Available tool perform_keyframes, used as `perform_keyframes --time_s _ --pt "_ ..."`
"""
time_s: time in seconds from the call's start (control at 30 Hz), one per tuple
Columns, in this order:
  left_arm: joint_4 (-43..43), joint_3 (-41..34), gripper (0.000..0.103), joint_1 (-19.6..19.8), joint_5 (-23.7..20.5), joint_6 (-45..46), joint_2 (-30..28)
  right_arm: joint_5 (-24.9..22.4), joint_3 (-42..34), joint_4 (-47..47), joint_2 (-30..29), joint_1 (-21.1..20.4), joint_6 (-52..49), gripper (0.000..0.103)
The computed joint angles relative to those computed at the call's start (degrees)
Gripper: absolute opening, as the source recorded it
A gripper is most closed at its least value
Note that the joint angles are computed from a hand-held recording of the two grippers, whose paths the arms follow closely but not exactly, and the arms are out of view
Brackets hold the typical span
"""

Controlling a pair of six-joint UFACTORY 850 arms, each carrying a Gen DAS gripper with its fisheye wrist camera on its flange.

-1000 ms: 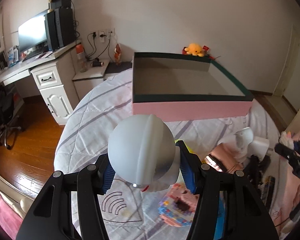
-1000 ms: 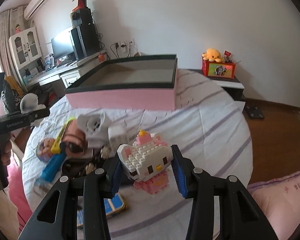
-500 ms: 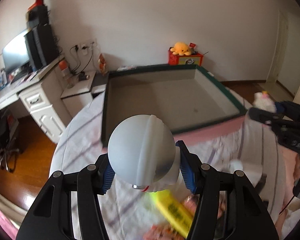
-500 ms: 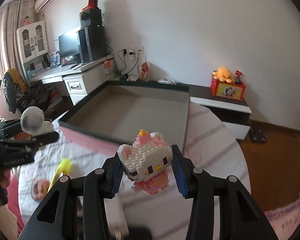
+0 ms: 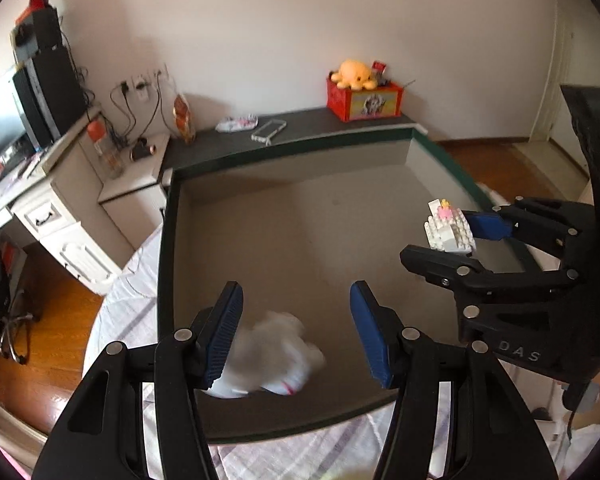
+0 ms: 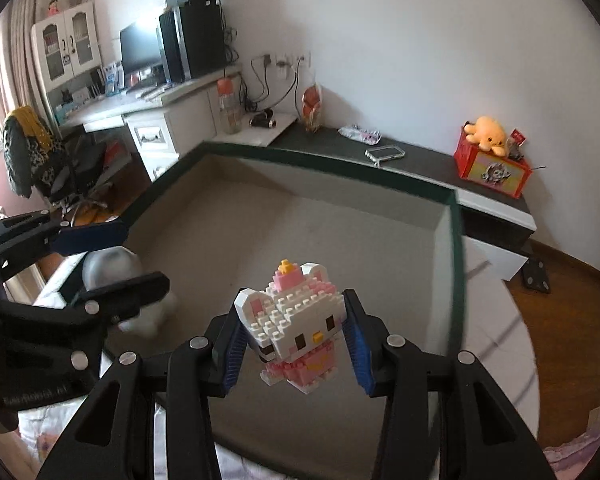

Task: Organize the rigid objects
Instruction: 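Lower white toy into pink box with left tool while right tool drops Hello Kitty in, then grasp clear bottle with left tool while right tool reaches toward blue box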

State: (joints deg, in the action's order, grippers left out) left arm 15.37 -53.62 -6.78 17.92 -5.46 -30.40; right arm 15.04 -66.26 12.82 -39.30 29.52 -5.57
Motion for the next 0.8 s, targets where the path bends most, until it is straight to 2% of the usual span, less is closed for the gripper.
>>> perform_keyframes --time_s 0.03,0.1,0.13,0.17,0.27,0.33,0.43,0.53,0.63,0.67,0.7,0.8 --pt "-1.7 0.2 0.058 0.0 0.0 1.4 -0.3 -1.1 -0.9 -0.9 -0.9 0.0 1.2 0.046" --pt "2.2 1.1 0.064 0.9 1.0 -2.7 -0.1 0.1 -0.6 -7.0 -1.2 -0.4 7.7 0.047" --pt "3.8 1.7 0.075 1.4 1.6 -4.7 0.2 -0.3 -0.7 -7.5 -1.2 -0.5 8.6 0.049" --pt "3.1 2.7 0.083 1.8 2.5 -4.5 0.8 -0.2 -0.5 -6.8 -1.1 -0.5 8.3 0.057" --pt "-4.8 6.1 0.089 2.2 5.4 2.6 3.2 1.3 1.4 -5.3 0.2 -0.3 7.6 0.079" --pt "-5.3 8.6 0.094 2.9 6.6 3.0 5.1 2.6 3.1 -2.0 1.7 0.1 4.8 0.080" --pt "-3.1 12.8 0.094 4.2 7.9 0.0 8.8 5.4 6.9 0.9 5.1 0.8 3.0 0.081" --pt "-3.2 18.3 0.101 5.2 11.7 -1.3 13.0 10.6 13.1 3.3 9.9 1.8 2.4 0.084" --pt "-0.7 23.6 0.102 6.8 14.1 -3.8 17.1 15.0 17.7 5.0 13.4 3.0 1.4 0.091" --pt "0.7 24.9 0.102 7.3 14.6 -5.2 18.2 18.2 20.7 5.2 15.2 3.9 1.3 0.094" --pt "1.2 26.7 0.103 7.7 15.4 -5.9 19.5 20.1 22.5 5.9 16.3 4.6 1.1 0.103" --pt "-0.9 30.9 0.103 7.5 16.4 -4.4 23.1 23.9 26.8 5.8 19.1 6.0 3.1 0.103"
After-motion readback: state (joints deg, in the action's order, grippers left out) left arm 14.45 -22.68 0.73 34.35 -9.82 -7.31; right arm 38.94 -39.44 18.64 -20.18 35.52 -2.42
